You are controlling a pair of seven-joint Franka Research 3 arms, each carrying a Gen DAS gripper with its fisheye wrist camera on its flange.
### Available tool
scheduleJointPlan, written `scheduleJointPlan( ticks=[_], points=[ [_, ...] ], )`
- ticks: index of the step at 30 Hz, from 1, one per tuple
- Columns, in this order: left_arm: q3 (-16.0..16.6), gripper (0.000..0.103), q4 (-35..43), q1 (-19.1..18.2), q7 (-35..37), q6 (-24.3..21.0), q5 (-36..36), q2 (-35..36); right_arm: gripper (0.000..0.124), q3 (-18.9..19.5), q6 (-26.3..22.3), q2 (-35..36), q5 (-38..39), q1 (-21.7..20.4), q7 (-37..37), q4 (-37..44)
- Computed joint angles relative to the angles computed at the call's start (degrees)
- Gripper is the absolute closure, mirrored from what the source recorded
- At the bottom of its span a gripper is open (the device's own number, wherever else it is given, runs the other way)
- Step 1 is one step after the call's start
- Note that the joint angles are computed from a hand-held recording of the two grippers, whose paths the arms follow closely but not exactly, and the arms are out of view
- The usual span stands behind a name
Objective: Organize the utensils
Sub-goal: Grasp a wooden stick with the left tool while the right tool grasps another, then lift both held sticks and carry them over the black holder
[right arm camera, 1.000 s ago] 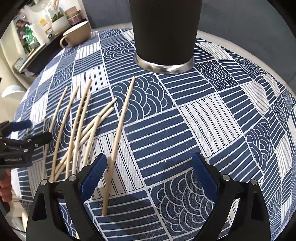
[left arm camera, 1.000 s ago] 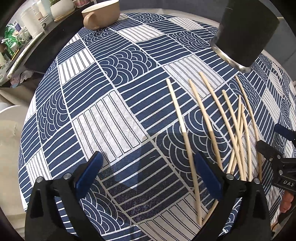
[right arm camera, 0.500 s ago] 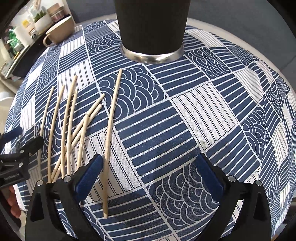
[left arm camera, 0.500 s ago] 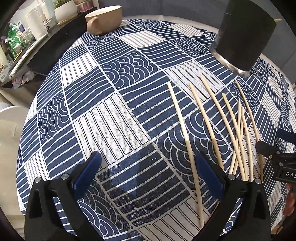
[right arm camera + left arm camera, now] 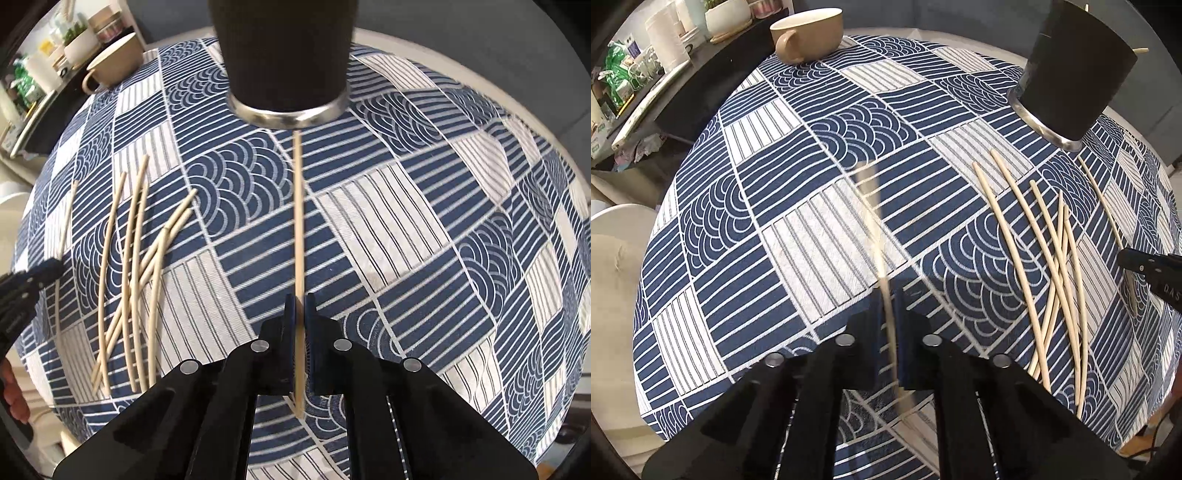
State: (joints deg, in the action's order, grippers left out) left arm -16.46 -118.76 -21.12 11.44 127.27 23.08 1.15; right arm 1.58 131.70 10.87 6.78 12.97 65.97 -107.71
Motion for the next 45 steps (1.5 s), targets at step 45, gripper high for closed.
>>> scheduleJointPlan(
  ticks=[45],
  points=[
    [1.03, 0.098, 18.92, 2.15, 4.89, -8.69, 13.84, 0.24, 0.119, -0.92, 1.96, -2.67, 18.01, -6.6, -7.71, 16.62]
  ],
)
